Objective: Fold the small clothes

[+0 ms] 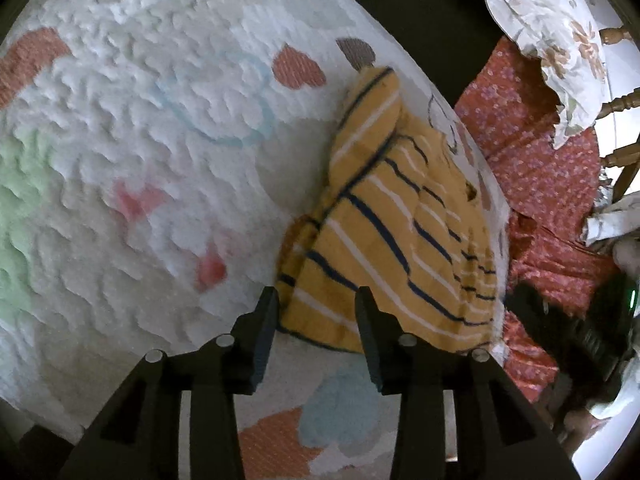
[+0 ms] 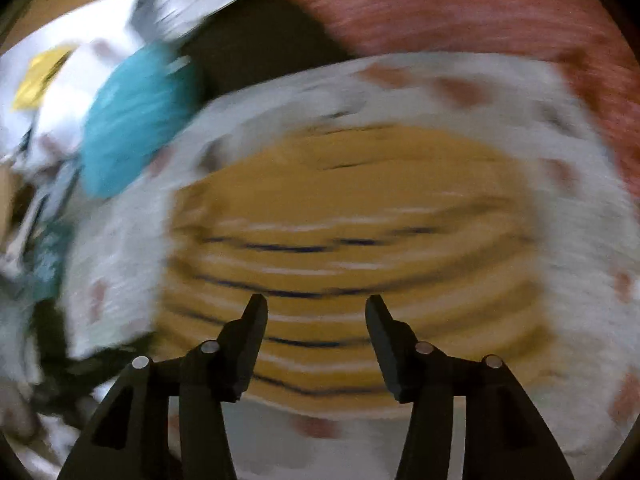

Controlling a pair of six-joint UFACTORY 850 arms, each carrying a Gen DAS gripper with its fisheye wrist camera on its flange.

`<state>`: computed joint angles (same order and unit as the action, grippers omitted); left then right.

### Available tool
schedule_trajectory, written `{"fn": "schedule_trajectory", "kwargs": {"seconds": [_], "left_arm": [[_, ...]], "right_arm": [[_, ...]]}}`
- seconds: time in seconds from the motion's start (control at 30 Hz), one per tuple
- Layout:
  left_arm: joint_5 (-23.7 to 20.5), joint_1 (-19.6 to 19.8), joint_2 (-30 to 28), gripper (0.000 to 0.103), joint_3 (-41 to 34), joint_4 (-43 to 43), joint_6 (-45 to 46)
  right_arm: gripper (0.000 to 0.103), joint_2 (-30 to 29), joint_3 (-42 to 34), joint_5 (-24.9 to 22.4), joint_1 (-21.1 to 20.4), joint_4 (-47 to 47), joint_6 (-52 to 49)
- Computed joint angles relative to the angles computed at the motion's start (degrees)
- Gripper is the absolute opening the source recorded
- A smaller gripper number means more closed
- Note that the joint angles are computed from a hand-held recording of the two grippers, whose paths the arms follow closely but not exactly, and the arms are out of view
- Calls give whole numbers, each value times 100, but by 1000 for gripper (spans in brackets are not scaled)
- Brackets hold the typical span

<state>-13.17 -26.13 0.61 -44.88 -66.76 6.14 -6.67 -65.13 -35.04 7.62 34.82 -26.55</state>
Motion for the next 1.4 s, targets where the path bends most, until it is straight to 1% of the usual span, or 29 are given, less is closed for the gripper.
{"fn": "schedule_trajectory", "kwargs": {"seconds": [0.03, 0.07, 0.17, 0.2, 0.3, 0.37, 0.43, 0.47, 0.53, 0.6, 0.67, 0.77, 0.83, 0.87, 0.9, 0.93, 0.97, 1.0, 1.03, 1.07, 1.1, 1.17, 1.2, 1.33, 1.4], "left_arm": [[-25, 2, -26, 38, -16, -147, 162], [-37, 1, -47, 38, -29, -240, 267], [-120, 50, -99, 38, -46, -652, 645], [-136, 60, -98, 38, -40, -692, 656], [-238, 106, -131, 38, -51, -767, 690], [-297, 134, -160, 39, -72, -985, 895], [-321, 146, -171, 39, -64, -1163, 1033], [-375, 165, -190, 39, -61, -1341, 1178], [-553, 226, -228, 39, -18, -1911, 1634], [-631, 230, -251, 39, -1, -2134, 1798], [-664, 215, -272, 39, 3, -2358, 1960], [-675, 181, -334, 39, -25, -2434, 1964], [-617, 135, -386, 39, -73, -2291, 1785], [-577, 102, -415, 36, -113, -2134, 1627], [-509, 43, -429, 30, -161, -1813, 1302], [-446, 0, -454, 11, -210, -1457, 951], [-469, -20, -482, 6, -248, -1342, 806], [-508, -30, -490, 6, -255, -1466, 872], [-509, -52, -485, 6, -268, -1610, 972], [-483, -97, -482, 5, -294, -1648, 1006], [-455, -147, -483, 5, -336, -1689, 1063], [-393, -289, -507, 5, -453, -1903, 1316], [-392, -363, -538, 5, -517, -2179, 1606], [-487, -723, -818, 5, -993, -3316, 2950], [-704, -896, -1032, 5, -1285, -3905, 3708]], "right_arm": [[59, -295, -292, -290, 202, 185, -160], [59, -478, -470, -399, 362, 186, -158], [60, -1132, -1180, -500, 880, -206, 341], [60, -1369, -1444, -571, 1009, -399, 618], [60, -1881, -2033, -592, 1313, -1144, 1315], [62, -2191, -2424, -721, 1484, -1724, 1618], [67, -2466, -2790, -1002, 1586, -2069, 1801], [72, -2609, -2976, -1156, 1623, -2200, 1855], [77, -2839, -3254, -1315, 1714, -2495, 1967], [85, -2988, -3431, -1448, 1778, -2664, 2014], [87, -3115, -3577, -1567, 1845, -2866, 2078], [87, -3263, -3746, -1804, 2038, -3555, 2215], [83, -3305, -3769, -1902, 2174, -4047, 2320], [75, -3285, -3720, -1889, 2235, -4286, 2401], [62, -3248, -3635, -1859, 2315, -4692, 2605], [57, -3204, -3555, -1816, 2354, -4926, 2734], [47, -3143, -3467, -1752, 2382, -5075, 2826], [36, -3047, -3362, -1661, 2367, -5042, 2829], [33, -2960, -3278, -1592, 2338, -4958, 2792], [25, -2835, -3160, -1490, 2289, -4816, 2705], [23, -2727, -3057, -1412, 2245, -4713, 2639], [22, -2462, -2843, -1226, 2066, -4290, 2412], [21, -2384, -2794, -1174, 1999, -4121, 2323], [20, -1871, -2437, -941, 1520, -3209, 1628], [20, -1669, -2306, -881, 1346, -2975, 1450]]}}
